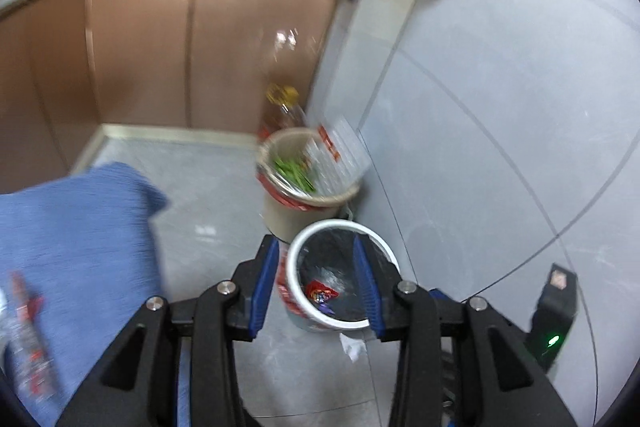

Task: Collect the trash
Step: 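Return both open tools from the bin to the towel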

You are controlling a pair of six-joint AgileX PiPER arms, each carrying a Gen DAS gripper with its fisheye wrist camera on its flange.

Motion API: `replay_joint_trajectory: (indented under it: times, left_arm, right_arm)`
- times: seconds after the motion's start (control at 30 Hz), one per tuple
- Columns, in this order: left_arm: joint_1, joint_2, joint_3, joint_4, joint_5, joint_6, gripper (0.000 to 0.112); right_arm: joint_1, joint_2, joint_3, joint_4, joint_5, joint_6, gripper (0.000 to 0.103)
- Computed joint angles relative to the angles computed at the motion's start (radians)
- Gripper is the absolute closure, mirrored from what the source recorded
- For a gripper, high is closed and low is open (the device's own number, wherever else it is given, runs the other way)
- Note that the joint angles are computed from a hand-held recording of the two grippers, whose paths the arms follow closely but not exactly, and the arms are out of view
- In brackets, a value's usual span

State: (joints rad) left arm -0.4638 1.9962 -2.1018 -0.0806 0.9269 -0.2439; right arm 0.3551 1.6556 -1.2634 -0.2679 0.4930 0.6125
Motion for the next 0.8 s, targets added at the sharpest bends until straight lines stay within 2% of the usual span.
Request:
replay_joint_trajectory:
  times: [0.1,0.2,0.37,0.5,0.57,0.67,0.8]
  left_arm:
    - [0.016,-0.221,0.254,0.068,-0.095,-0.037,0.068]
    - [0.039,-0.391,0.411,0.11,-0.122,-0.062,0.068]
    - [0.129,-0.654,0.6,0.111,-0.118,-0.053,0.068]
    - [0.23,-0.825,0.679,0.068,-0.073,0.011,0.066]
    - [0.338,-0.901,0.713,-0.022,-0.041,0.116,0.06]
    - [0.631,-0.977,0.736,-0.29,0.058,0.407,0.058]
    - [1.03,-1.03,0.769,-0.515,0.203,0.661,0.058]
  right_arm:
    - [0.089,-0.087,-0.007,-0.075,0.03,0.081,0.043]
    - [0.186,-0.147,-0.03,-0.15,0.072,0.159,0.041]
    - [0.379,-0.204,-0.12,-0.283,0.182,0.268,0.04]
    - [0.532,-0.21,-0.208,-0.377,0.277,0.329,0.038]
    - [0.599,-0.207,-0.25,-0.409,0.315,0.349,0.037]
    - [0.687,-0.192,-0.298,-0.454,0.359,0.371,0.037]
    - [0.757,-0.173,-0.337,-0.469,0.373,0.374,0.037]
